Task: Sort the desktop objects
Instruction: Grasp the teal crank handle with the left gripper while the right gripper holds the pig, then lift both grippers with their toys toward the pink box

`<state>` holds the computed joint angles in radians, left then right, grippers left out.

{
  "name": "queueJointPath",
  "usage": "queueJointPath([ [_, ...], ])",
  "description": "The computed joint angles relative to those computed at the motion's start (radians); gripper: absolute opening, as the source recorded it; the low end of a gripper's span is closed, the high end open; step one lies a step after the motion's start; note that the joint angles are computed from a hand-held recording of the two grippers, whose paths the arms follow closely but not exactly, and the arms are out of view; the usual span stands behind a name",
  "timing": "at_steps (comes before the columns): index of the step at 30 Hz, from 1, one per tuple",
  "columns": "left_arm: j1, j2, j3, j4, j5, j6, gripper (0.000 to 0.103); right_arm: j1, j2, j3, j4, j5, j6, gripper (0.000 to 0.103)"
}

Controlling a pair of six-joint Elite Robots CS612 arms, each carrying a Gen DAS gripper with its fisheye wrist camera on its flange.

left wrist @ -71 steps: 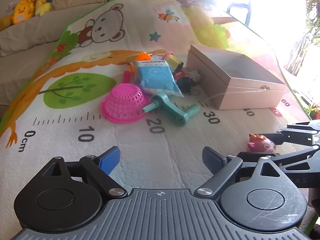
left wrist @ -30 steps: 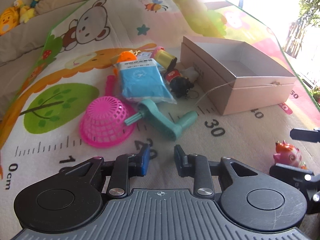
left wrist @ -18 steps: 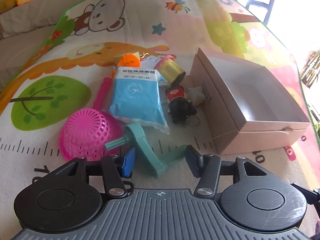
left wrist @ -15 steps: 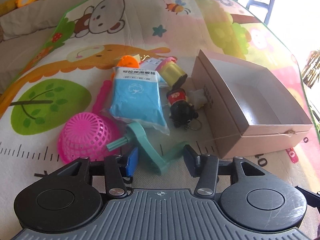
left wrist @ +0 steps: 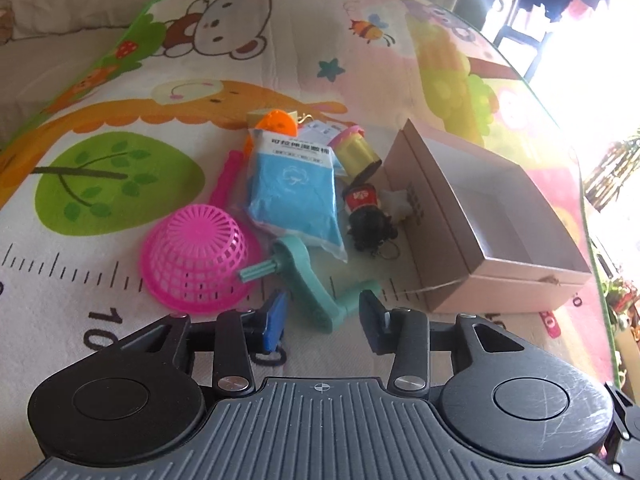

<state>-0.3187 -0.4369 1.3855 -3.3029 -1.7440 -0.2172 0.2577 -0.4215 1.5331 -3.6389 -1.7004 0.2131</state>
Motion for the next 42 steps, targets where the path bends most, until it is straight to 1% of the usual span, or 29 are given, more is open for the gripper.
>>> queueJointPath([
  [3,-0.016,0.016,-0.039,0.040,0.072,-0.043,0.045,-0.001,-0.002,0.000,0.009,0.000,0.009,0.097],
  [5,-0.019,0.022,-0.048,0.049,0.114,-0.050,0.043,-0.001,-0.004,-0.003,0.038,-0.004,0.012,0.097],
  [6,-0.019,0.026,-0.049,0.037,0.130,-0.043,0.041,0.000,-0.006,-0.005,0.054,-0.005,0.012,0.097],
  [7,-0.017,0.028,-0.048,0.029,0.137,-0.032,0.036,0.000,-0.008,-0.007,0.069,-0.007,0.012,0.097],
  [9,-0.014,0.027,-0.039,0.015,0.145,-0.012,0.033,0.002,-0.010,-0.011,0.101,-0.013,0.011,0.097],
  [11,-0.008,0.024,-0.025,-0.002,0.136,0.024,0.032,0.005,-0.011,-0.016,0.127,-0.026,0.009,0.097],
  [13,-0.006,0.019,-0.002,-0.026,0.138,0.068,0.024,0.009,-0.011,-0.020,0.140,-0.040,0.002,0.097],
  [14,-0.005,0.016,0.009,-0.039,0.137,0.092,0.022,0.012,-0.011,-0.023,0.148,-0.049,-0.003,0.097],
  [17,0.003,0.002,0.049,-0.068,0.099,0.154,0.021,0.018,-0.011,-0.031,0.169,-0.073,-0.018,0.097],
  [21,0.014,-0.027,0.125,-0.096,-0.001,0.254,0.021,0.020,-0.011,-0.033,0.176,-0.082,-0.019,0.098],
  [26,0.022,-0.058,0.203,-0.109,-0.131,0.355,0.021,0.021,-0.013,-0.033,0.181,-0.086,-0.024,0.098],
  [27,0.022,-0.062,0.216,-0.113,-0.149,0.372,0.021,0.022,-0.013,-0.033,0.182,-0.089,-0.026,0.098],
  [29,0.018,-0.067,0.235,-0.128,-0.160,0.398,0.023,0.024,-0.015,-0.031,0.182,-0.096,-0.034,0.098],
  [31,0.015,-0.068,0.247,-0.146,-0.159,0.410,0.028,0.024,-0.019,-0.022,0.176,-0.094,-0.049,0.098],
  [32,0.013,-0.068,0.251,-0.154,-0.157,0.410,0.028,0.025,-0.021,-0.016,0.170,-0.094,-0.054,0.098],
  [33,0.012,-0.067,0.253,-0.159,-0.150,0.408,0.032,0.026,-0.024,-0.009,0.163,-0.097,-0.056,0.098],
  [34,0.010,-0.067,0.256,-0.168,-0.135,0.405,0.039,0.027,-0.026,-0.003,0.158,-0.104,-0.057,0.096],
  [35,0.008,-0.067,0.258,-0.177,-0.117,0.403,0.044,0.028,-0.028,0.002,0.151,-0.115,-0.055,0.094],
  [37,0.004,-0.065,0.261,-0.193,-0.071,0.394,0.063,0.028,-0.031,0.014,0.136,-0.128,-0.045,0.090],
  [38,0.001,-0.065,0.265,-0.205,-0.048,0.394,0.067,0.027,-0.033,0.020,0.131,-0.136,-0.036,0.087],
  [39,-0.001,-0.065,0.269,-0.220,-0.028,0.399,0.074,0.027,-0.035,0.024,0.128,-0.142,-0.029,0.085],
  [41,0.004,-0.063,0.281,-0.263,-0.027,0.413,0.081,0.023,-0.039,0.035,0.123,-0.144,-0.007,0.085],
  [42,0.009,-0.061,0.286,-0.285,-0.042,0.413,0.090,0.021,-0.040,0.040,0.116,-0.136,-0.002,0.085],
])
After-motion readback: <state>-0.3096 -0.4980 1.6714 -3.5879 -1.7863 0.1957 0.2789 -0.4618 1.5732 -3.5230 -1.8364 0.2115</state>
